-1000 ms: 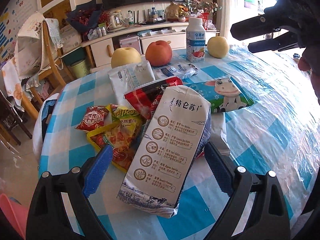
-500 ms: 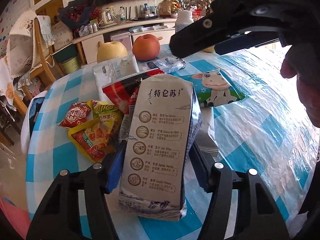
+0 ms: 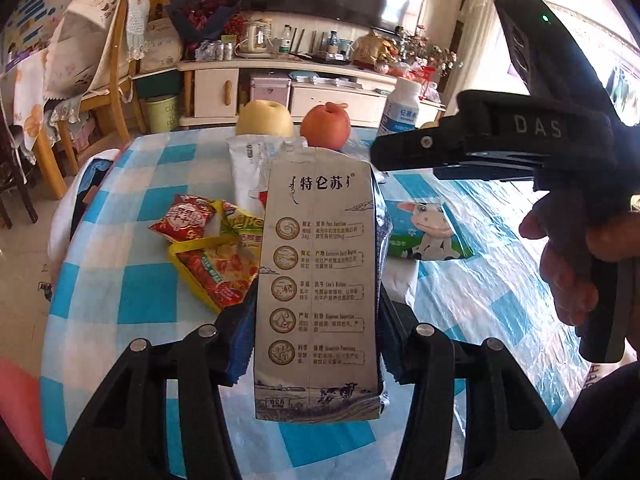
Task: Collect trash
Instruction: 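Grasp the white milk carton with the left tool while the right tool approaches the red chip bag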
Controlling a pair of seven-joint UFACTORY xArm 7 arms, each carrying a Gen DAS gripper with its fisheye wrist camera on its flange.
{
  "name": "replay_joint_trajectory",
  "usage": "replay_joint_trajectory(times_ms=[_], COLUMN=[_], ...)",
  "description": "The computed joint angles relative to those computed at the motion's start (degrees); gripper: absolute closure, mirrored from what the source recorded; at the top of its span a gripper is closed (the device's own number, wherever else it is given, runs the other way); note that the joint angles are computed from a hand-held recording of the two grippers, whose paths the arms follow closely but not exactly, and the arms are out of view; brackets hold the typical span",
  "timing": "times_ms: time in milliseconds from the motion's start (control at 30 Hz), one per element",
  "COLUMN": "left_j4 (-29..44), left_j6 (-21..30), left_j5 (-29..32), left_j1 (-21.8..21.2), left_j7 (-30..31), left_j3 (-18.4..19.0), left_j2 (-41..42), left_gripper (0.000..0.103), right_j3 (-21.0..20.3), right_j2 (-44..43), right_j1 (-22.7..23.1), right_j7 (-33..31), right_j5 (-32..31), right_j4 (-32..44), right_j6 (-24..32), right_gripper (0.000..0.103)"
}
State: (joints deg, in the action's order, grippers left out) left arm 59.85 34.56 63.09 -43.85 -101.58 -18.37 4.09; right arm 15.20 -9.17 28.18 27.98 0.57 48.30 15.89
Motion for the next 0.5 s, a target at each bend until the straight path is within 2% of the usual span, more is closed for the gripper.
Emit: replay_joint_trajectory(times_ms=[100,200,367,400,500], left_j4=[-2.3,-3.9,-5.5,-5.8,-7.2], left_j6=[0.7,1.6,5.0,6.0,8.0], left_j5=[-1.5,-1.6,-1.4,-1.6,-2.5], left_j1=[0.6,1.6,3.0,3.2,4.2], left_j7=[-2.2,-4.5,-8.8,-9.4,-11.7], left_j3=[0.0,-0.6,-2.2,-2.5,-3.2], left_j2=[-2.2,-3.9,-6.2,-6.7,-8.4], left_gripper=[0.05,0.05,0.05,0.05,0.05], right_j3=[0.7,1.5,2.4,2.5,2.8], right_j2=[-0.6,0.2,4.4,5.4,8.8], right_j1=[-1.3,-1.8,0.0,0.4,2.1], right_j7=[3.1,5.3,6.1,6.5,8.4], right_j5=[-2.4,-4.5,-6.7,-7.7,-11.4], right_j4=[-0.5,0.2,3.3,4.1,7.1], right_j6=[-1.7,-1.1,0.8,1.4,4.1], right_gripper=[0.005,0.005,0.006,0.008,0.022])
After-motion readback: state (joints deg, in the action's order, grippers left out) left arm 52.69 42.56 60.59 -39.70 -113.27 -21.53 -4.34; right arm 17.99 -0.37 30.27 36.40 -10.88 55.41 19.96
